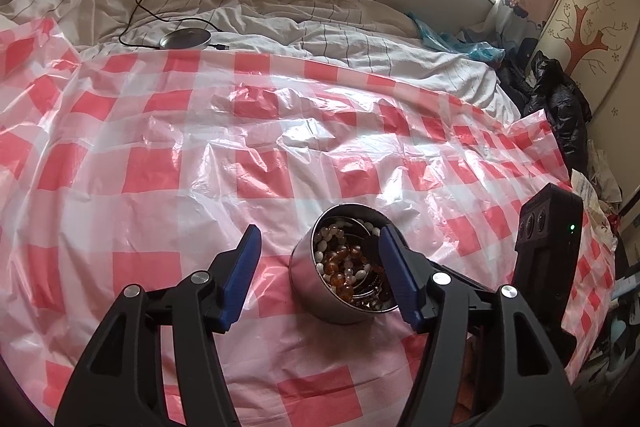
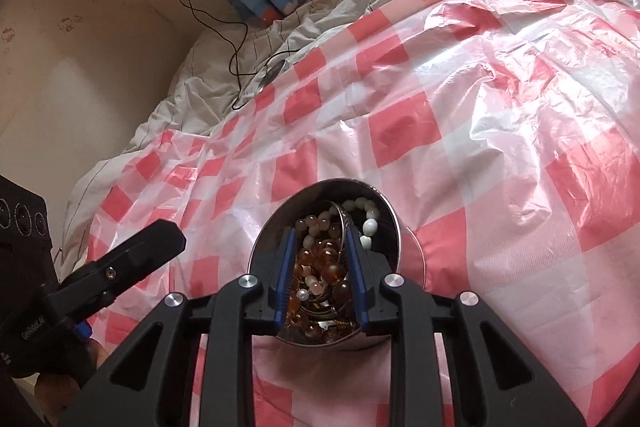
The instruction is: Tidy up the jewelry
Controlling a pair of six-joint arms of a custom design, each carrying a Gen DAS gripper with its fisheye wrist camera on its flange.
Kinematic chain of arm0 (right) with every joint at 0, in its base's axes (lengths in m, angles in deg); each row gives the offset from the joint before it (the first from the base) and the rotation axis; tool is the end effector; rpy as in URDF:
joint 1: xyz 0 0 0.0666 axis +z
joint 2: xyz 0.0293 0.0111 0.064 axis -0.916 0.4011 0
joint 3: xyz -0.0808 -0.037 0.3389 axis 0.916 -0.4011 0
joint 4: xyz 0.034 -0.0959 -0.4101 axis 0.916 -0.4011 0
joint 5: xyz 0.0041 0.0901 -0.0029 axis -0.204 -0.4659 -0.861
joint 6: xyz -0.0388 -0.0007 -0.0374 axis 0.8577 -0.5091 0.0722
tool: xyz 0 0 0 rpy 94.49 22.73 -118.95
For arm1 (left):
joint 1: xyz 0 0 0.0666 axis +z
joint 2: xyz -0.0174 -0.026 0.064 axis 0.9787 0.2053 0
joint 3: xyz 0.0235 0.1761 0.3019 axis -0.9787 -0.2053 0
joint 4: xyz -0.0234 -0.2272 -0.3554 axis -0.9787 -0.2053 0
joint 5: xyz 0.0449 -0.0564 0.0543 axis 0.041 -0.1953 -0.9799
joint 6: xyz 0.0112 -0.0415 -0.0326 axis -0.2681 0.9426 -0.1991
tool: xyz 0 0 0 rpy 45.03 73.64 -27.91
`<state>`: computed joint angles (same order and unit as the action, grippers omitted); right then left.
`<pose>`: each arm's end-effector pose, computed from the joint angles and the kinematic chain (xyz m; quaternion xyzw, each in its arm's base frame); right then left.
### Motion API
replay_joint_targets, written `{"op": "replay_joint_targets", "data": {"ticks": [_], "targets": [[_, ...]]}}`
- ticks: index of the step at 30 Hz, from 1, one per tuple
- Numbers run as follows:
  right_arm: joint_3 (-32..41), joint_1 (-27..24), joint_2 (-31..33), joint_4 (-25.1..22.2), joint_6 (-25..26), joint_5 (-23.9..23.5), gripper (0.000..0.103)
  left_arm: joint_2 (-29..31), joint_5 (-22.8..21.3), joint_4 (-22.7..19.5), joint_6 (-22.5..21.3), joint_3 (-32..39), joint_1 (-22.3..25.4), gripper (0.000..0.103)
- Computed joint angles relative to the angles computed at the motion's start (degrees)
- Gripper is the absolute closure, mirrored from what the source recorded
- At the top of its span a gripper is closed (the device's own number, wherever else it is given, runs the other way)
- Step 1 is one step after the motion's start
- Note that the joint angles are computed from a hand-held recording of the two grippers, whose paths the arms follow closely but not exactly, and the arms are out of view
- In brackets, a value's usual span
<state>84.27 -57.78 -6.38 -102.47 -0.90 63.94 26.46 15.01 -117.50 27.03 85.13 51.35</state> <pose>0.4027 0.0713 0.3177 0.1672 0.8904 0.2878 0.3105 0.4402 -0.2305 0.3964 0.1343 0.9180 -0.2117 0.3073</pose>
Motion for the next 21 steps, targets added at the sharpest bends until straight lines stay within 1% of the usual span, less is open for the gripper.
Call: {"op": "replay_joint_targets", "data": {"ticks": [2,4,5,7,8,9,10,11,13,15,16,17,19,21], "targets": [[-0.3,0.0,-1.3,0.0,-0.5,1.1,0.074,-1.0,-2.3,-0.5,-0.8,-0.8,-0.8,0.043],[-0.8,0.2,-3.6,-0.2,-0.3,3.4,0.062,-2.5,-5.4,-0.4,-2.2,-2.0,-2.1,0.037],[-1.1,0.5,-5.2,-0.9,0.2,5.2,0.059,-3.2,-7.1,-0.4,-3.0,-2.6,-2.8,0.035],[-1.0,2.3,-8.1,-3.6,2.1,11.0,0.047,-5.8,-11.1,0.0,-3.9,-4.8,-4.4,0.027],[-0.8,3.3,-9.1,-5.3,3.4,13.9,0.043,-7.3,-13.1,0.2,-4.2,-6.1,-5.2,0.025],[-0.3,4.7,-9.8,-7.4,4.8,17.1,0.035,-8.6,-14.8,0.2,-4.6,-7.3,-5.9,0.021],[0.2,6.4,-10.5,-9.7,6.2,21.0,0.028,-10.2,-16.6,0.0,-4.9,-8.6,-6.7,0.019],[0.3,8.3,-11.4,-11.9,6.9,25.4,0.026,-11.7,-18.3,-0.2,-5.1,-9.7,-7.4,0.018],[-0.3,11.1,-13.2,-15.0,7.1,30.9,0.016,-14.3,-21.5,-1.1,-6.0,-11.8,-8.6,0.014],[-1.3,14.0,-15.4,-18.9,5.3,35.9,0.012,-16.4,-24.9,-2.5,-7.0,-13.5,-10.0,0.011],[-2.0,14.8,-16.7,-20.3,4.7,37.1,0.012,-17.5,-26.3,-3.1,-7.3,-14.3,-10.7,0.010],[-2.6,15.8,-18.0,-22.0,4.2,38.8,0.011,-18.8,-26.4,-3.1,-6.8,-15.3,-11.0,0.010],[-3.6,17.6,-20.3,-25.0,2.5,42.9,0.010,-21.2,-25.2,-3.5,-4.6,-17.0,-10.7,0.008],[-4.3,18.5,-22.2,-26.1,0.4,45.1,0.008,-22.8,-24.7,-3.9,-3.7,-18.3,-10.7,0.008]]}}
